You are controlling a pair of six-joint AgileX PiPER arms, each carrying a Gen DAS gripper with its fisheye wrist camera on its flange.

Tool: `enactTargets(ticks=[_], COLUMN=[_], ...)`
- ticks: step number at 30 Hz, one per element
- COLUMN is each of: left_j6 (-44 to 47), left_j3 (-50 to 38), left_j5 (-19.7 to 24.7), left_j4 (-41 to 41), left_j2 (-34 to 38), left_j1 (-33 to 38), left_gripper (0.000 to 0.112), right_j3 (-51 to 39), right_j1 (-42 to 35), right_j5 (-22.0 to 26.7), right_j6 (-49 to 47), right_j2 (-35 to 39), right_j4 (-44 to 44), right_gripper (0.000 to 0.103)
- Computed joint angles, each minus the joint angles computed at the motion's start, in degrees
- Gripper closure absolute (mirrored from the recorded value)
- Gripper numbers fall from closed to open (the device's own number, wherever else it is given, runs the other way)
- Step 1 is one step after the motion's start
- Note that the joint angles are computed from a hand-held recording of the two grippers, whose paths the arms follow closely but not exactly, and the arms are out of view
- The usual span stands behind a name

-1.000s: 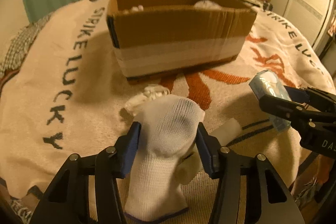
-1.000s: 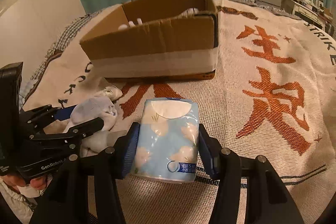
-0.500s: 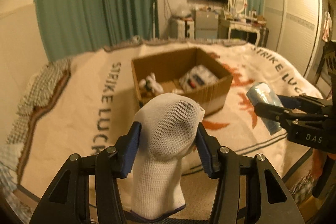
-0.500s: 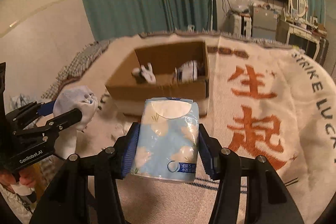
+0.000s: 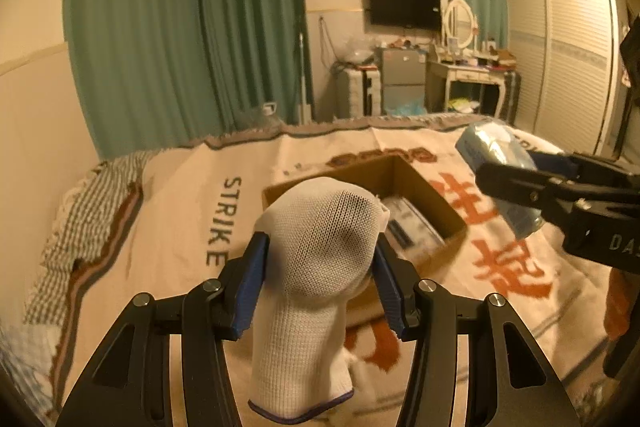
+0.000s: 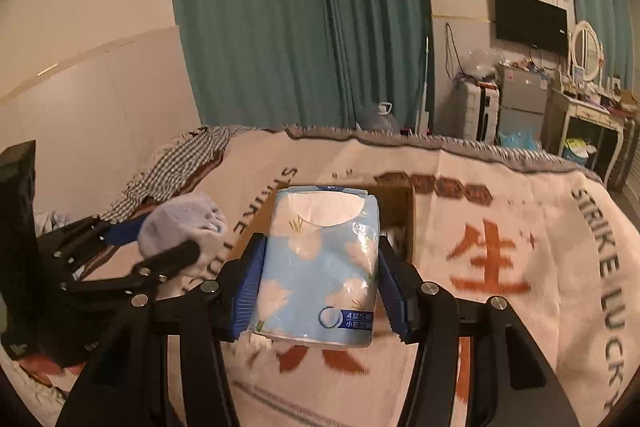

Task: Organize soft objects
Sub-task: 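Carry the tissue pack and sock into the box and open both grippers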

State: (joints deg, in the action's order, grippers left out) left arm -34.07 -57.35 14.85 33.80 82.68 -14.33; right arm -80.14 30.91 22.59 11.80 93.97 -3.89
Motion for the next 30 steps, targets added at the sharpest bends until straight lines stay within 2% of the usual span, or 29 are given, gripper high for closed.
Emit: enactTargets(ticks=[7,17,22,26,28,30], left_j6=[13.6,21.9,23.0,26.1,27.0,27.0], left_j3=[-10.4,-23.7,-27.3,-29.1,-28.7,-29.0], left_j5=[0.4,4.6,5.4,5.5,4.9,4.9], left_j4=[-13.3,-22.4,-23.0,-26.0,-26.1,-24.9], left_j2=[11.2,25.2,28.8,30.2,30.0,30.0], left_j1=[3.9,5.4,5.1,5.1,4.7,4.4], left_gripper=[0.062,0.062,0.062,0.062,0.059,0.058], right_j3=[-16.1,-40.3,-52.1,-57.6,-59.5,-57.1], right_j1=[-2.8,-6.5,-7.6,-8.6,-9.1,-9.0], right_j5=[4.4,14.7,20.3,22.8,23.8,22.1], right_j6=[-7.7,-11.9,-11.2,-10.9,-10.1,-9.7], right_j2=[12.0,32.0,40.6,44.0,44.9,43.5], right_j4=[6.7,12.6,12.8,13.9,14.5,14.1], right_gripper=[0.050,0.050,0.050,0.049,0.042,0.032])
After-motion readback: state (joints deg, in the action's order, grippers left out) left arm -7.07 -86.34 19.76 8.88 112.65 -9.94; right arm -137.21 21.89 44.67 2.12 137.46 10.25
